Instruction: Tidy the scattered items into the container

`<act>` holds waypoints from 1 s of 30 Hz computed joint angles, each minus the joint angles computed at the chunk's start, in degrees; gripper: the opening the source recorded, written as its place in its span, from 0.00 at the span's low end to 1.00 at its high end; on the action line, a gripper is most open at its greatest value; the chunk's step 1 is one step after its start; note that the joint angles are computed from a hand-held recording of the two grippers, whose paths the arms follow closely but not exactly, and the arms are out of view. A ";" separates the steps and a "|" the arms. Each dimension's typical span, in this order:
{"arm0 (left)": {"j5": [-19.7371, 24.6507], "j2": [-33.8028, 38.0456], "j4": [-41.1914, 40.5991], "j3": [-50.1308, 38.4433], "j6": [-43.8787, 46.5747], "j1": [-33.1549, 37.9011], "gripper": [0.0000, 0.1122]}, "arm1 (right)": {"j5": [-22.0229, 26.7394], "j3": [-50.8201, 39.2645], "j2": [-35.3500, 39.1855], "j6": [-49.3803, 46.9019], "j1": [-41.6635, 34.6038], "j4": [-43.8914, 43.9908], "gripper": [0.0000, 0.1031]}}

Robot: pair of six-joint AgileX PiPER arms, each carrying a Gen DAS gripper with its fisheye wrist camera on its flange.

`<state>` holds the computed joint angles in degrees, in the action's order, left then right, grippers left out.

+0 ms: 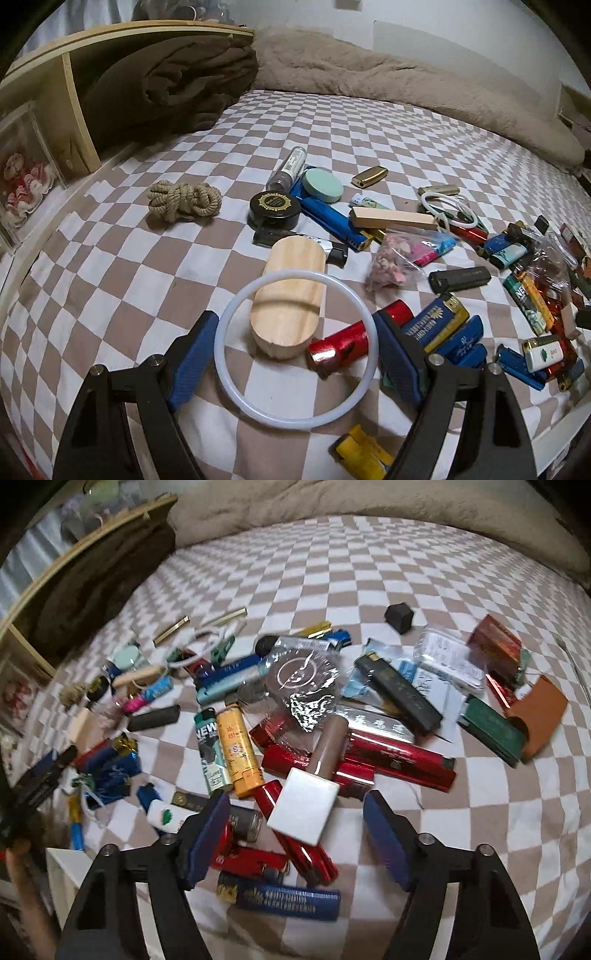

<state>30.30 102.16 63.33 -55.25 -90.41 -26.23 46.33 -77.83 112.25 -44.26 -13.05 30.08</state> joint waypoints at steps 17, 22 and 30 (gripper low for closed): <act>-1.48 -2.59 3.56 3.07 -4.48 -0.64 0.75 | 5.72 2.60 -3.54 -11.00 -12.04 -1.63 0.31; -1.08 -2.58 3.19 2.99 -4.10 -0.94 0.75 | 7.31 3.88 -4.65 -15.64 -16.93 -5.13 0.31; -0.94 -2.13 3.17 2.84 -3.75 -1.19 0.75 | -4.03 6.71 -6.21 -14.90 -18.40 -14.13 0.54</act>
